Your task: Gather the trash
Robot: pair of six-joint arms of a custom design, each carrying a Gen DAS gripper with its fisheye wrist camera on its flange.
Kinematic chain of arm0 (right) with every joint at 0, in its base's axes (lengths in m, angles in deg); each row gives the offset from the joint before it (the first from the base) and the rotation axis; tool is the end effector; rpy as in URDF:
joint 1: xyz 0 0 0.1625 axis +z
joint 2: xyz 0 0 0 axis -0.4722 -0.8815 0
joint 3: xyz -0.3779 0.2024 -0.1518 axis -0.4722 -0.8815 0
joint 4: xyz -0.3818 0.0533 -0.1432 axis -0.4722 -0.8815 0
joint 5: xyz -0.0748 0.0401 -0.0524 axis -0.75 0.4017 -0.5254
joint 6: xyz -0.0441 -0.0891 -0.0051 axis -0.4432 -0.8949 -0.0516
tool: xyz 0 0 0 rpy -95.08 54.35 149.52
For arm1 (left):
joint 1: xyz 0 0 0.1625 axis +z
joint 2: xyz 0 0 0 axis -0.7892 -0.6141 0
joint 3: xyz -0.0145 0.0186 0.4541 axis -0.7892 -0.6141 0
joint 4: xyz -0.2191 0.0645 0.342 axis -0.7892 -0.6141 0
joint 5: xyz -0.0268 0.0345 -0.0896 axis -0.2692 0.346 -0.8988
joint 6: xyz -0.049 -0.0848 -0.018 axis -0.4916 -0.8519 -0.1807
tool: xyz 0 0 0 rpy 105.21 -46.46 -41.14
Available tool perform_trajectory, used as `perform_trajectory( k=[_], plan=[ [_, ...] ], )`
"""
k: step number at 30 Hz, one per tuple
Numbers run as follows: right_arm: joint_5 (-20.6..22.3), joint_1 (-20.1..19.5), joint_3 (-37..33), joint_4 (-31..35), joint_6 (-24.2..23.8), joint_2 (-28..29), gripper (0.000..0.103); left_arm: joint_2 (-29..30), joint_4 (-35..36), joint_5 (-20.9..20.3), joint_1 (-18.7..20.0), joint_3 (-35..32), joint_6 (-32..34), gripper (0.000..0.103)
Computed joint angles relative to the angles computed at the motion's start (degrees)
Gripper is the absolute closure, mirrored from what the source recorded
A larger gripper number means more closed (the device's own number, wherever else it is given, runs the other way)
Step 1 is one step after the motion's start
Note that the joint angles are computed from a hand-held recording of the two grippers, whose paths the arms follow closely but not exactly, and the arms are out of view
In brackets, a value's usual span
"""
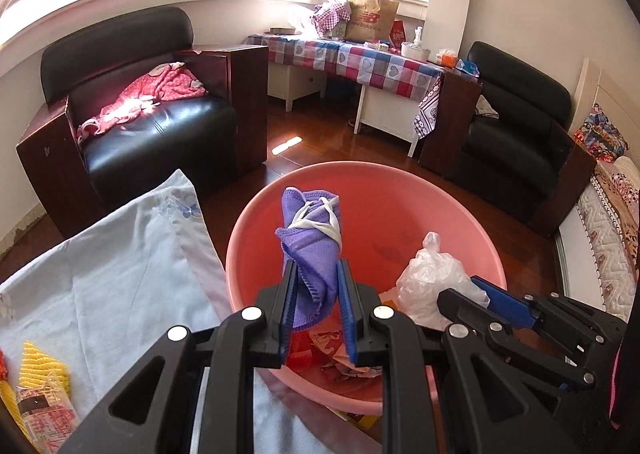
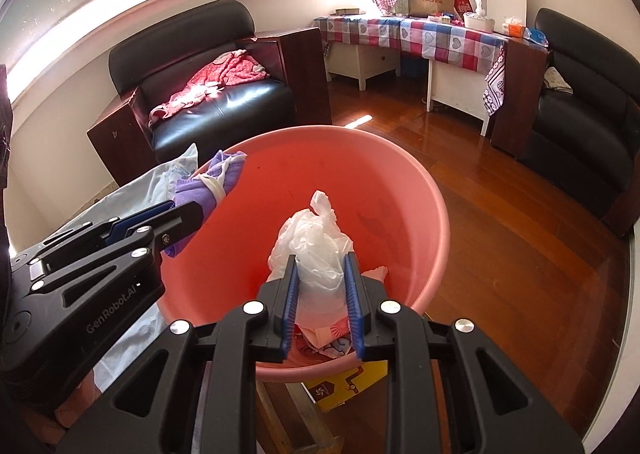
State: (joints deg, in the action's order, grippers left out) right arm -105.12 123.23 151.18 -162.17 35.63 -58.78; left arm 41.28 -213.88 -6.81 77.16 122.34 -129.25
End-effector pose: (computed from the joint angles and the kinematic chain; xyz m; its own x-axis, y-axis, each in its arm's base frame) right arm 0.1303 -0.3202 0.0822 -0.7819 -0.3159 0.5374 -0.5637 0.7264 -0.3932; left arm -0.1978 -0.3337 0.0341 -0.7633 -0.0526 -0.6439 0.4393 0.6885 -0.5770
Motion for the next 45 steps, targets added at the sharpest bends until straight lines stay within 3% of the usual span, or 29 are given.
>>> perform_trajectory(
  k=[10,12,29,34,45],
  plan=[
    [0.07,-0.20,-0.23,0.29,0.03,0.20,0.081,0.85,-2.13,-1.80,2.13,-0.29,1.50,0.081],
    [0.02,-0.29,-0.40,0.41,0.08,0.32,0.081,0.94,-2.19,-1.73,1.91,-0.17,1.17,0.070],
    [0.57,-0.89,-0.97,0.98,0.93,0.63,0.079,-0.65,2.03,-0.99,-0.13,0.85,-3.67,0.050],
    [0.38,-1.24,-0.95,1.41,1.25,0.59,0.070,-1.53,2.88,-0.91,-0.90,1.55,-5.26,0.048],
    [0.64,-1.07,-0.19,-0.19,0.93,1.35,0.067,-5.05,7.54,-0.41,-3.57,3.75,-10.82,0.047]
  ],
)
